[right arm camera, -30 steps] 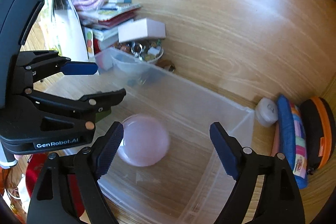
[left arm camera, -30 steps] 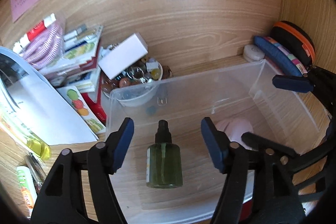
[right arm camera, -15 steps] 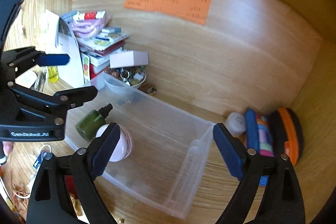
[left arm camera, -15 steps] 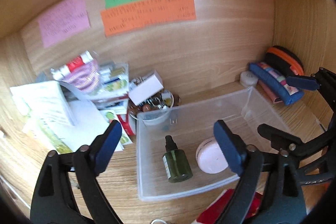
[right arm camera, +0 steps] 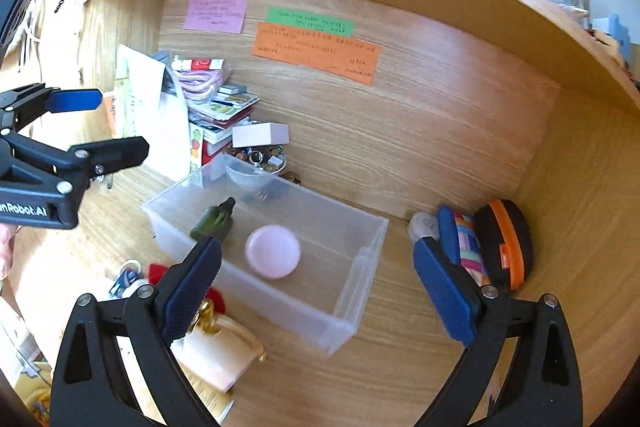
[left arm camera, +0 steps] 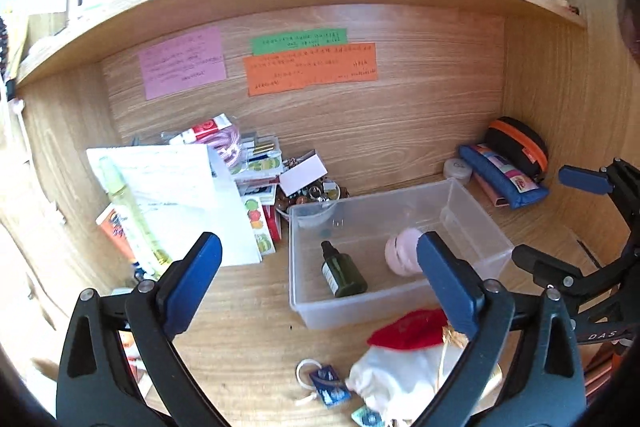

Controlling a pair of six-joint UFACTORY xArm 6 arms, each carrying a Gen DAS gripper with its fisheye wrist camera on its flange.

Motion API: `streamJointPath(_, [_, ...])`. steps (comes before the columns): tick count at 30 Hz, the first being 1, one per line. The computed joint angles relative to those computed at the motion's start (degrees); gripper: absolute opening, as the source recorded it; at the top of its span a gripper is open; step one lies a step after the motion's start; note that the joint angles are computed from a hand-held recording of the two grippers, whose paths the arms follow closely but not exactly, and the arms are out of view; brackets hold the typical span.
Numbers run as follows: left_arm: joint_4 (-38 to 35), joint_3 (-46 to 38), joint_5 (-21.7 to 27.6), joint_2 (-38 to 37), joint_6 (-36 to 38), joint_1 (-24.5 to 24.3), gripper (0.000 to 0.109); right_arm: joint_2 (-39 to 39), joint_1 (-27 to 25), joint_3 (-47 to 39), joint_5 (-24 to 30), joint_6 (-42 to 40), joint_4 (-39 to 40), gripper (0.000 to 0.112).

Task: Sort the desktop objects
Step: 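Grasp the red-tipped pouch with the left gripper while the right gripper reaches the beige cup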

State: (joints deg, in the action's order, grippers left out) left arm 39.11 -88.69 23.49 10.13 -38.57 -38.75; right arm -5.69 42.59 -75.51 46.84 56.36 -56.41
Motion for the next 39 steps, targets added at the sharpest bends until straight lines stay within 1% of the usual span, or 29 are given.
streamJointPath(5, [1.52, 6.68, -0.95, -4.68, -2.9, -0.24, 0.099, -2.98, 2.48, 3.47, 1.74, 3.1, -1.34, 0.097])
streamJointPath(8, [0.43, 9.99, -1.52, -6.41, -3.16, -0.1, 0.099, -4.67, 3.06, 5.85, 1.54, 4.96, -1.14, 0.1])
streamJointPath(12, [-4.13, 14.17, -2.8, -8.08, -1.33, 0.26, 0.099, -5.81, 3.84, 8.32, 1.99, 7.37, -0.65, 0.102])
streamJointPath(14, [-8.7, 16.12, -3.86, -8.54, 1.85, 0.4, 0.099, -6.29, 3.72, 9.53, 1.54, 8.09, 0.09, 0.102])
streamJointPath(17, [-12.14, 17.99, -3.92, -8.52, 5.65, -0.03, 0.099, -6.86, 3.46, 11.44, 0.91, 9.4, 1.29, 0.102])
streamJointPath(20, [-11.93, 18.12, -2.86, -7.28, 6.47, -0.44, 0.099, -7.41, 2.47, 13.6, -1.26, 10.0, 3.32, 0.102])
streamJointPath(22, [-13.87, 17.26, -2.58, -5.92, 7.95, -0.52, 0.099, -7.74, 1.48, 15.15, -3.81, 10.04, 4.94, 0.102])
streamJointPath(24, [-19.04, 15.21, -2.5, -3.67, 12.85, -0.62, 0.099, -7.89, 0.6, 16.22, -5.93, 9.63, 6.32, 0.102])
streamJointPath(27, [-26.88, 10.63, -0.57, 0.48, 22.16, -1.34, 0.099, -8.38, -0.51, 17.75, -9.17, 8.43, 9.24, 0.102])
streamJointPath(28, [-27.29, 9.08, 0.27, 1.78, 23.4, -1.59, 0.099, -8.41, -0.91, 18.16, -10.38, 7.6, 10.5, 0.102])
streamJointPath(30, [-24.74, 5.98, 1.62, 4.27, 22.6, -1.99, 0.099, -8.42, -1.49, 18.83, -12.37, 5.84, 12.75, 0.102])
streamJointPath(31, [-24.31, 4.82, 1.78, 5.18, 22.64, -2.13, 0.097, -8.28, -1.54, 18.89, -12.81, 5.51, 13.24, 0.102])
streamJointPath(33, [-25.74, 2.72, 2.1, 6.62, 24.92, -2.41, 0.084, -7.95, -1.59, 18.82, -13.4, 4.87, 13.47, 0.102])
streamJointPath(34, [-26.84, 1.87, 2.47, 7.17, 26.29, -2.55, 0.074, -7.69, -1.57, 18.64, -13.46, 4.47, 13.48, 0.102])
streamJointPath(35, [-27.99, 0.76, 3.01, 7.86, 27.71, -2.74, 0.069, -7.55, -1.62, 18.52, -13.54, 4.07, 13.56, 0.102])
streamJointPath(37, [-27.7, -1.47, 3.99, 9.28, 28.63, -3.08, 0.064, -6.84, -1.88, 18.04, -13.8, 2.51, 14.17, 0.102])
streamJointPath(39, [-26.98, -3.1, 4.83, 10.29, 28.99, -3.3, 0.062, -6.11, -2.31, 17.65, -14.03, 0.59, 15.35, 0.102])
